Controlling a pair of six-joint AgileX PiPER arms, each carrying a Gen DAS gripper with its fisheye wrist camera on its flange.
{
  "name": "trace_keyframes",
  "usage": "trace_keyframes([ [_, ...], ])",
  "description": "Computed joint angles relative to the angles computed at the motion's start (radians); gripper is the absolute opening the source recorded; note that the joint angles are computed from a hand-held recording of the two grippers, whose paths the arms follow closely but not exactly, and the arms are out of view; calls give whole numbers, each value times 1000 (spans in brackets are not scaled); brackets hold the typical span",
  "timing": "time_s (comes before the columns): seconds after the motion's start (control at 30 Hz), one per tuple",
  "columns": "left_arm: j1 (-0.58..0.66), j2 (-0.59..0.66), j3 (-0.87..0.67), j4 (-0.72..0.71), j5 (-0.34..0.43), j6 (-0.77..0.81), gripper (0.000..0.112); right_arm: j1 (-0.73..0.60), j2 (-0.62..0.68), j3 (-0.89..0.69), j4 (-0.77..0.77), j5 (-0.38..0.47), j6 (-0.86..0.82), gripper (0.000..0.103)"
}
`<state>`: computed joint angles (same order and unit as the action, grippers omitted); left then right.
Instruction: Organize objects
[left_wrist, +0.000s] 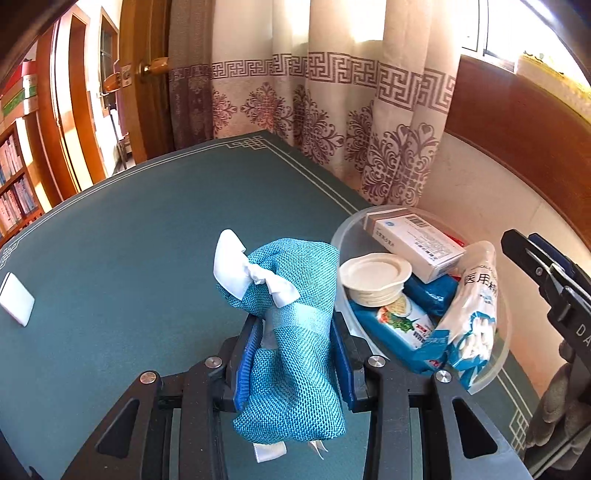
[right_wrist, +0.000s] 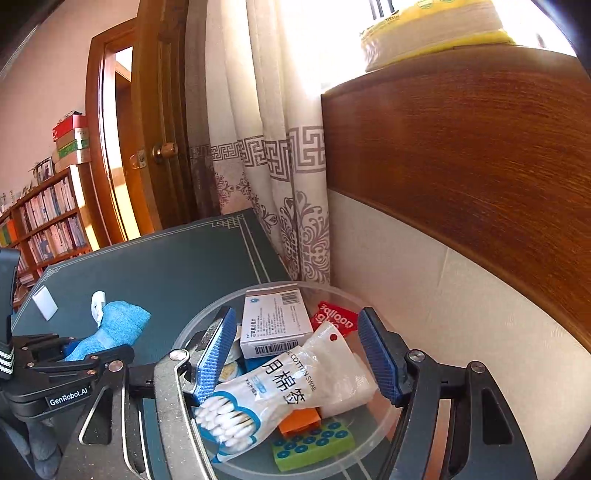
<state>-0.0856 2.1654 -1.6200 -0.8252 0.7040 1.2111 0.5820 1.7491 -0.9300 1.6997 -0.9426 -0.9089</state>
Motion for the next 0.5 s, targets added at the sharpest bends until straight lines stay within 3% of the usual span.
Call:
trace_keyframes([
  [0.43, -99, -4, -11, -63, 130, 69, 43, -17, -48, 88, -20, 3, 81, 69],
  [0.47, -101, -3, -11, -67, 140, 73, 54, -14, -54, 91, -15, -7, 82, 69],
  [0.5, -102, -7, -1, -76, 137, 81, 73, -6, -60, 96, -9, -22, 80, 69],
])
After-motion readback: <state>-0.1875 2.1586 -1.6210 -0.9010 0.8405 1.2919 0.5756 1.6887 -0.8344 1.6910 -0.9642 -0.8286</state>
